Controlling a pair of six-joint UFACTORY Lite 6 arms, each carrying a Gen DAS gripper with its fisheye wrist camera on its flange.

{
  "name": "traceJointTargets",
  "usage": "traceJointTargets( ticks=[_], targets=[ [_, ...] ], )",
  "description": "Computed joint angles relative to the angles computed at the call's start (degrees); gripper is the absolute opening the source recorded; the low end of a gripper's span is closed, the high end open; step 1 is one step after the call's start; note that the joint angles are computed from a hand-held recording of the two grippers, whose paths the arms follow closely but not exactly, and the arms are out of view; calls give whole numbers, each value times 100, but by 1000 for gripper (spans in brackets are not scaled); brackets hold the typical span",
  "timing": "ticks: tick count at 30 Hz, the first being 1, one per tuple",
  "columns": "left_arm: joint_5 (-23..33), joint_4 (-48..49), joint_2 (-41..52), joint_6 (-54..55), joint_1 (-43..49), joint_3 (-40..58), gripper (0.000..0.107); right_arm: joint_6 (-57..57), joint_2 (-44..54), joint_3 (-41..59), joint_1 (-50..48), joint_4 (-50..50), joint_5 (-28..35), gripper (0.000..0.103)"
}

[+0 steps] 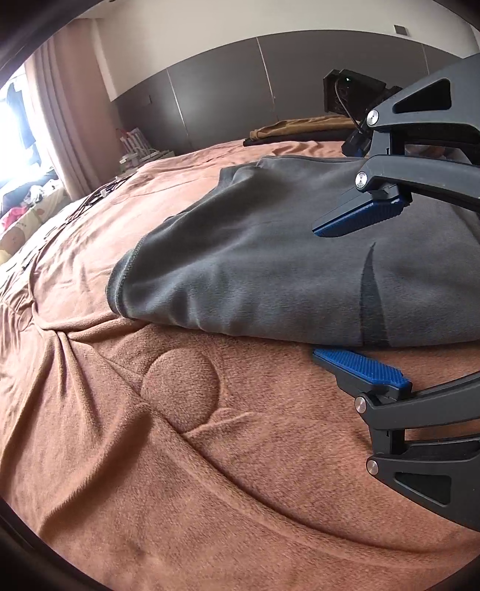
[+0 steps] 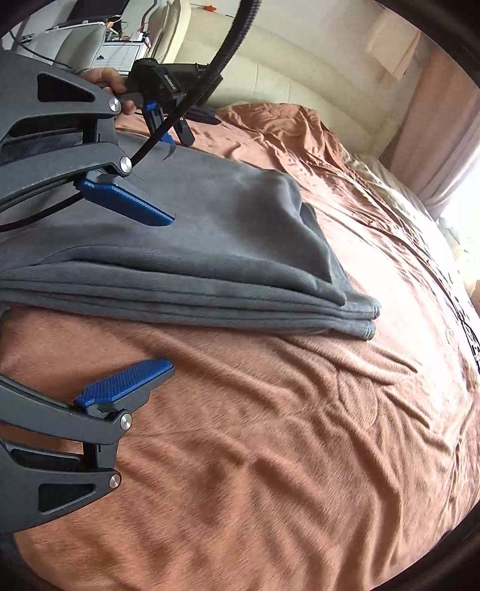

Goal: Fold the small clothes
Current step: 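Reposition both open grippers at the end of the folded shirt, then grasp the shirt end with both grippers and lift it off the bed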

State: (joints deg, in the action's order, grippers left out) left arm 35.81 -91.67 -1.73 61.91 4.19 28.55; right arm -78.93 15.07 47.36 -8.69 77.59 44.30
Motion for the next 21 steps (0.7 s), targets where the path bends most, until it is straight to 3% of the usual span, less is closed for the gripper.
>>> traceJointTargets(
  ticks=[5, 9, 17, 21],
  targets=[
    [-31, 360, 665, -304, 60, 785, 63, 307, 678, 792, 222, -101, 9, 58],
    [3, 687, 1255, -552, 161, 1436, 55, 539, 1172, 1436, 325, -195, 37, 58],
    [146, 1017, 2249, -905, 255, 2630, 53, 998, 2059, 2501, 433, -328, 273, 51],
    [92, 1257, 2800, -1236, 193, 3280, 39, 1117, 2459, 2931, 391, -319, 447, 46]
  ],
)
